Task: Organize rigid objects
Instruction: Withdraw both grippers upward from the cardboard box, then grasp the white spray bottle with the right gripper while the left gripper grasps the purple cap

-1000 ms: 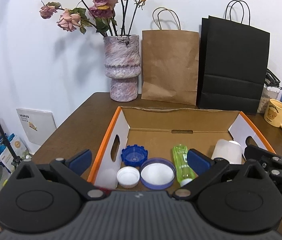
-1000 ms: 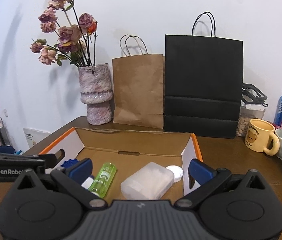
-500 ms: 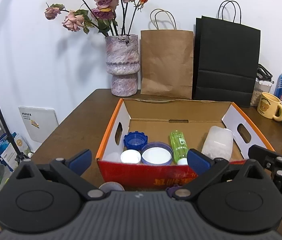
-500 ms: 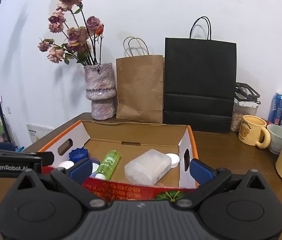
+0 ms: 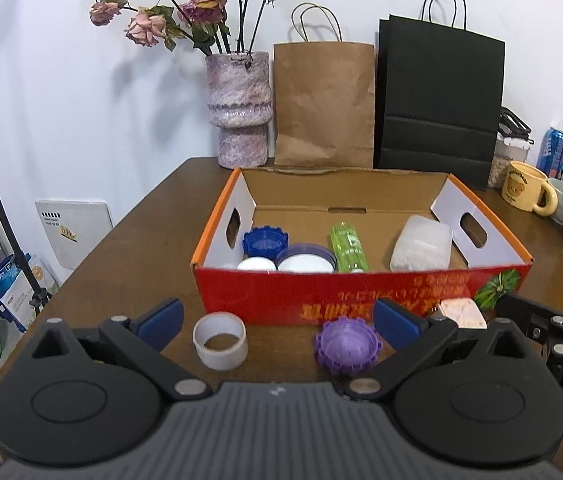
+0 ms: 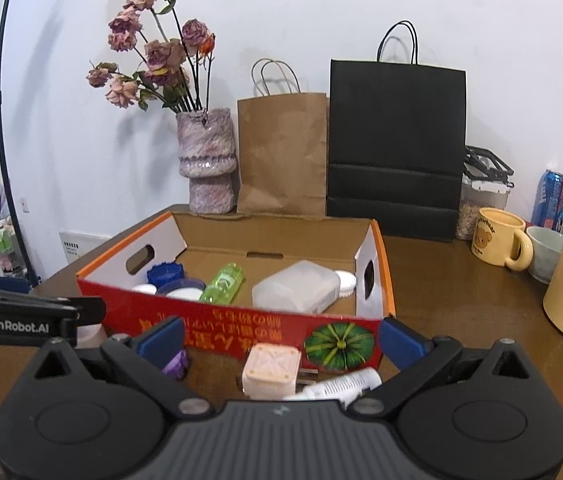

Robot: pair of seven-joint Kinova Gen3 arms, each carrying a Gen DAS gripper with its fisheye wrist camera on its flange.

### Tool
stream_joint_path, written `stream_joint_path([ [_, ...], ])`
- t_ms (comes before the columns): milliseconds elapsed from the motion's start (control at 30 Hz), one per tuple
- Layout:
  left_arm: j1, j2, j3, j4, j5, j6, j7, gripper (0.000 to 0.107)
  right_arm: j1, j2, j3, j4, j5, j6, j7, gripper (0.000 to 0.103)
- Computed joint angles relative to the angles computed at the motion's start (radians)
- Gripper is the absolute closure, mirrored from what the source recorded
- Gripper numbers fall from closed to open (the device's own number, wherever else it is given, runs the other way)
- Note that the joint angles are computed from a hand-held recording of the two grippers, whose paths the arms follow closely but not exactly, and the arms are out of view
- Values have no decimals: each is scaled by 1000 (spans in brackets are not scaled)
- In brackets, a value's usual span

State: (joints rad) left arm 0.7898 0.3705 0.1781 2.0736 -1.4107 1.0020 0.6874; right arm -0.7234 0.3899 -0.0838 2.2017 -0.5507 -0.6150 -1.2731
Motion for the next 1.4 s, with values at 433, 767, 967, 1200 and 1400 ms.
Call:
stream_joint_path([
  [433,18,28,-2,17,37,-30,22,4,38,2,-11,58,74,16,-41,0],
  [767,24,48,-14,25,42,-61,29,4,44,30,22,46,125,64,-4,0],
  [967,22,59,-21,15,46,-73,24,4,78,66,28,1,192,107,29,0],
  [1200,24,72,-33,-4,56,-84,4,4,130,117,21,-80,289,191,-1,0],
  [1400,27,84,-43,-21,67,-93,-13,4,105,143,62,-137,306,251,10,0],
])
